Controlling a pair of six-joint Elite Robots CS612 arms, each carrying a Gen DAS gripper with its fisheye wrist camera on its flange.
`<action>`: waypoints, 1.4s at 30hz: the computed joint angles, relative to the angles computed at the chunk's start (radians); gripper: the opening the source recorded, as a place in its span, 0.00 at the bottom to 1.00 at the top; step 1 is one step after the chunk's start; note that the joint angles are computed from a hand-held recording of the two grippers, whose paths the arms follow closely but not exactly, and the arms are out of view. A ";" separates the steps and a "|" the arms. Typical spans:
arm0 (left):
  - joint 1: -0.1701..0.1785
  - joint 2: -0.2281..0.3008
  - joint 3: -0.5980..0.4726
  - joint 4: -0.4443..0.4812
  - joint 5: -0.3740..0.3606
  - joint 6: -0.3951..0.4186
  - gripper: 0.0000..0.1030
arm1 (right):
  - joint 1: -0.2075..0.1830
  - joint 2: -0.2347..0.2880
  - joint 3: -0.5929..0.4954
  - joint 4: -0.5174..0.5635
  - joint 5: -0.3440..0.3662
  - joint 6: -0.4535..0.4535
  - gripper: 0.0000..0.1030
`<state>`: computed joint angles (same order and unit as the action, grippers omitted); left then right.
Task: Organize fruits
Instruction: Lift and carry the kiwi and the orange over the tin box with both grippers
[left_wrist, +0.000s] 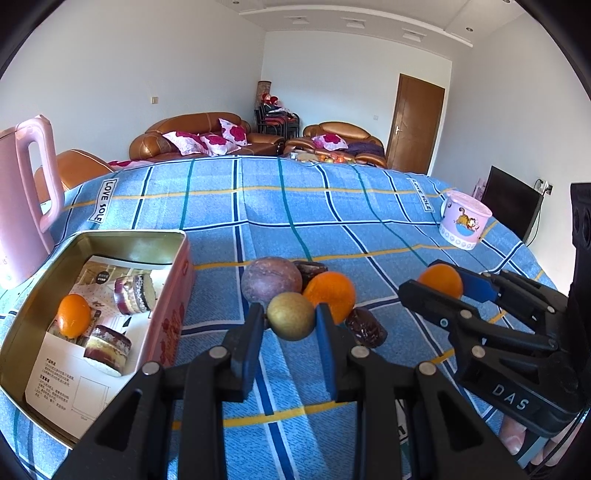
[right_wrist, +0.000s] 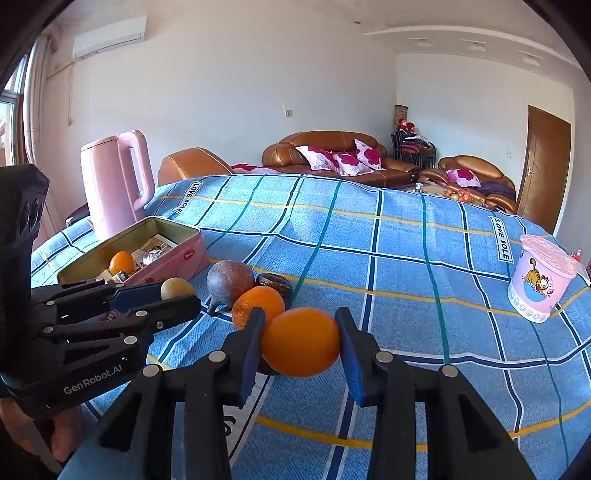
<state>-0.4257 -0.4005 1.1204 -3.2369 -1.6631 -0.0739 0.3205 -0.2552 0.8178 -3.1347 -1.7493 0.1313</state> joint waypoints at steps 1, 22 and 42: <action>-0.001 -0.001 0.003 -0.006 0.004 0.001 0.29 | 0.000 0.000 0.002 -0.005 0.000 -0.001 0.40; -0.008 -0.006 0.032 -0.106 0.040 0.006 0.29 | 0.001 -0.006 0.037 -0.126 0.003 -0.018 0.40; -0.013 -0.007 0.054 -0.195 0.066 0.026 0.29 | 0.005 -0.001 0.047 -0.202 -0.007 -0.037 0.40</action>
<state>-0.4387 -0.4080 1.1744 -3.4316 -1.5974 -0.0483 0.3251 -0.2566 0.8648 -3.3371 -1.7564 0.0947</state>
